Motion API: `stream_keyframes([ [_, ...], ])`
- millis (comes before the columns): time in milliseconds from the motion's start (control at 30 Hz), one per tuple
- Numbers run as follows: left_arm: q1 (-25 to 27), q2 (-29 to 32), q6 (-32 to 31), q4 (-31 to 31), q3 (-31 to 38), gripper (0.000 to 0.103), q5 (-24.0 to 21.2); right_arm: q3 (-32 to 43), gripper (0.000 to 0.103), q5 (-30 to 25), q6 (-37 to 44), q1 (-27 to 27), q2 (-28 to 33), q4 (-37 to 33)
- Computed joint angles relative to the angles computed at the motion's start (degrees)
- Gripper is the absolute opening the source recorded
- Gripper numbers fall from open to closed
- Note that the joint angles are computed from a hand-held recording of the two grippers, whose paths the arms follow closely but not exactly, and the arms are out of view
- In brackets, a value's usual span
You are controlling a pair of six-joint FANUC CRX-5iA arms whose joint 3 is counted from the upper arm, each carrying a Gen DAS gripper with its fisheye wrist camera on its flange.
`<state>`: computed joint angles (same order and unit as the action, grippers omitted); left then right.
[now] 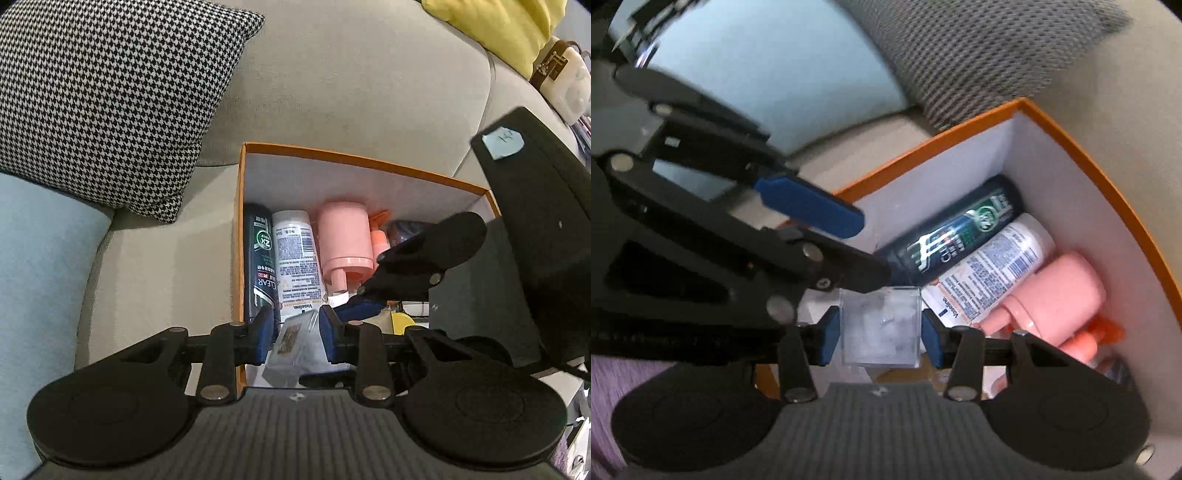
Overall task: Organize rigid objects
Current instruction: 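Lower the clear cube into the box and open the right tool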
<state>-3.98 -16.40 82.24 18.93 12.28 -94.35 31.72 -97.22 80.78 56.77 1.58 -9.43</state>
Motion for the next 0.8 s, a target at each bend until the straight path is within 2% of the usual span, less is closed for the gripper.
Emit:
stream_keyframes([
  [200, 1.1, -0.6, 0.3, 0.7, -1.0, 0.033, 0.4, 7.4, 0.048, -8.6, 10.7, -0.8, 5.3, -3.2],
  [467, 3.1, -1.6, 0.8, 2.0, -2.4, 0.033, 0.7, 16.5, 0.048, -17.4, 12.7, -2.3, 12.3, -6.7],
  [600, 3.3, -1.7, 1.0, 2.7, -2.6, 0.033, 0.6, 16.5, 0.052, -17.5, 11.8, -1.8, 12.3, -5.9],
  [800, 2.5, -2.1, 1.2, 2.8, -1.6, 0.033, 0.1, 15.0, 0.052, -16.5, 10.9, -0.4, 10.5, -2.8],
])
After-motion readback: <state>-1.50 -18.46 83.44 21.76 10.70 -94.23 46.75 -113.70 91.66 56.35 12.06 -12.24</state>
